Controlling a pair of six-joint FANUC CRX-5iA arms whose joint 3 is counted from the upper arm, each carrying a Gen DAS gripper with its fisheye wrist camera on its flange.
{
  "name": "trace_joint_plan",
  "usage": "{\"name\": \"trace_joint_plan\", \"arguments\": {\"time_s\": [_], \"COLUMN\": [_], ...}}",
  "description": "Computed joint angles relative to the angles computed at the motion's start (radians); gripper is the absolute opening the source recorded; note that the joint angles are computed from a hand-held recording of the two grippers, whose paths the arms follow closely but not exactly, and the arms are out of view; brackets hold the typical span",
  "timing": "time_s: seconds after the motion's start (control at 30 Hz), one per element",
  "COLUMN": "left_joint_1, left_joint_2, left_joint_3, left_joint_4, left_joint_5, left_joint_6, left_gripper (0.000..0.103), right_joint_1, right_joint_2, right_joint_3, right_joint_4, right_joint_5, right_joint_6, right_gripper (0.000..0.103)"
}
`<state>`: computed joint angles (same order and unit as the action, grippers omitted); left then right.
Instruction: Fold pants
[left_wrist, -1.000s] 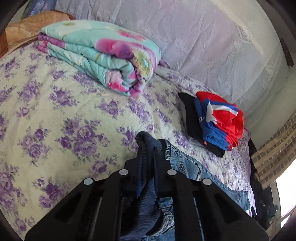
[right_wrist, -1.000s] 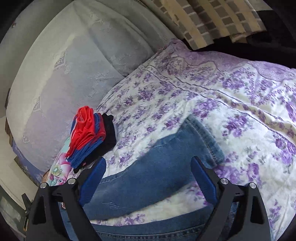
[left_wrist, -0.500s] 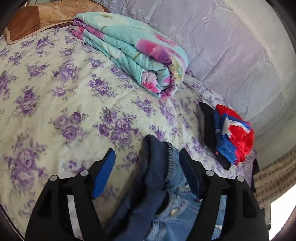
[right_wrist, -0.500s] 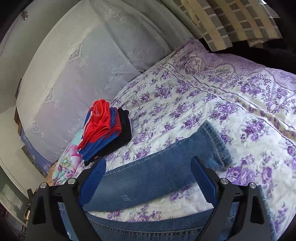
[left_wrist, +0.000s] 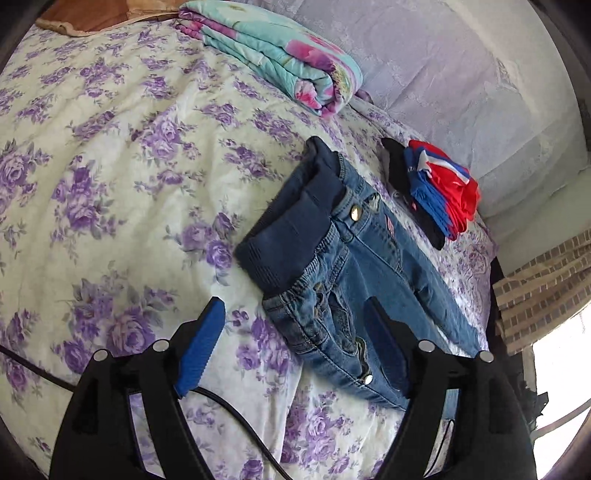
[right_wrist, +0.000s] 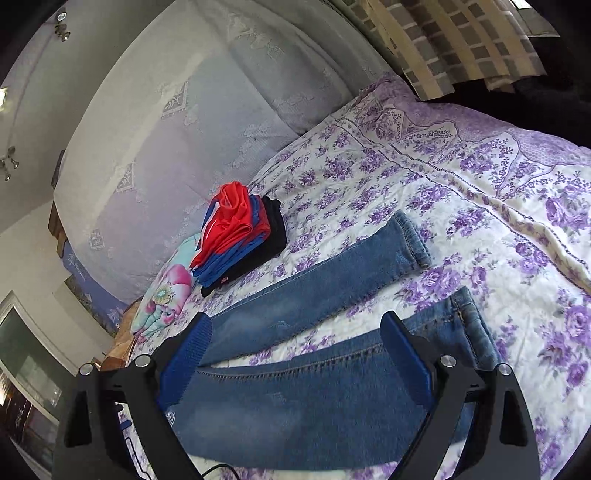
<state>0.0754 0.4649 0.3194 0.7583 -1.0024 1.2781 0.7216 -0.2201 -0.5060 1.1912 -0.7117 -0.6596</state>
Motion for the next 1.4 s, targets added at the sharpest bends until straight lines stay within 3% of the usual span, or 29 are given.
{"name": "trace_joint_plan", "arguments": {"time_s": [0.2,0.27,0.37,0.43,0.5,0.53,0.57,0.63,0.67,0.7,0.77,0.83,0.9,0.97,1.03,1.1,1.13,1.17,1.2,1.27,1.4], "left_joint_1": [-0.048,-0.060,-0.063,-0.061,-0.054,-0.050,-0.046,-0.037,-0.037,-0.036,-0.030,-0.022,-0.018,-0.013,-0.009,-0.006,-0.001,0.006,0.013,0.026,0.024], "left_joint_2": [0.082,0.085,0.080,0.066,0.049,0.043,0.036,0.018,0.003,-0.015,-0.049,-0.083,-0.115,-0.119,-0.097,-0.111,-0.130,-0.153,-0.173,-0.195,-0.102], "left_joint_3": [0.108,0.118,0.099,0.078,0.051,0.038,0.025,-0.026,-0.050,-0.075,-0.130,-0.182,-0.205,-0.205,-0.161,-0.168,-0.193,-0.214,-0.231,-0.234,-0.063], "left_joint_4": [-0.048,-0.071,-0.059,-0.059,-0.048,-0.042,-0.033,0.043,0.062,0.079,0.150,0.221,0.195,0.137,0.030,-0.028,-0.011,-0.004,-0.001,-0.004,-0.005], "left_joint_5": [-0.019,0.005,0.037,0.055,0.075,0.083,0.091,0.108,0.125,0.143,0.163,0.171,0.187,0.175,0.127,0.140,0.165,0.197,0.230,0.274,0.209], "left_joint_6": [0.028,0.045,0.044,0.045,0.039,0.034,0.029,-0.018,-0.034,-0.049,-0.081,-0.111,-0.105,-0.064,0.009,0.042,0.026,0.023,0.026,0.036,-0.010], "left_gripper": [0.076,0.076,0.075,0.066,0.049,0.033,0.026,0.023,0.021,0.021,0.020,0.020,0.021,0.022,0.025,0.040,0.054,0.065,0.070,0.074,0.075], "right_joint_1": [0.157,0.182,0.175,0.149,0.127,0.113,0.098,0.040,0.009,-0.015,-0.085,-0.090,-0.067,-0.035,-0.023,-0.020,0.003,0.025,0.054,0.083,0.008], "right_joint_2": [-0.084,-0.103,-0.134,-0.142,-0.136,-0.129,-0.120,-0.102,-0.091,-0.085,-0.097,-0.107,-0.111,-0.102,-0.109,-0.162,-0.184,-0.201,-0.212,-0.212,-0.173], "right_joint_3": [0.025,0.007,-0.077,-0.135,-0.167,-0.174,-0.180,-0.182,-0.180,-0.183,-0.201,-0.177,-0.146,-0.110,-0.127,-0.198,-0.211,-0.219,-0.216,-0.189,-0.153], "right_joint_4": [-0.259,-0.337,-0.344,-0.307,-0.230,-0.186,-0.140,-0.085,-0.086,-0.077,0.001,-0.006,-0.120,-0.321,-0.426,-0.321,-0.274,-0.224,-0.193,-0.156,-0.046], "right_joint_5": [-0.176,-0.173,-0.081,-0.008,0.014,0.015,0.016,0.080,0.117,0.138,0.227,0.213,0.177,0.128,0.144,0.174,0.123,0.068,-0.007,-0.103,0.029], "right_joint_6": [0.119,0.099,-0.027,-0.142,-0.217,-0.246,-0.279,-0.257,-0.231,-0.239,-0.276,-0.189,-0.055,0.095,0.105,-0.033,-0.088,-0.135,-0.160,-0.135,-0.079], "right_gripper": [0.094,0.094,0.094,0.094,0.095,0.094,0.090,0.054,0.023,0.011,0.010,0.010,0.010,0.010,0.013,0.021,0.026,0.042,0.051,0.051,0.054]}}
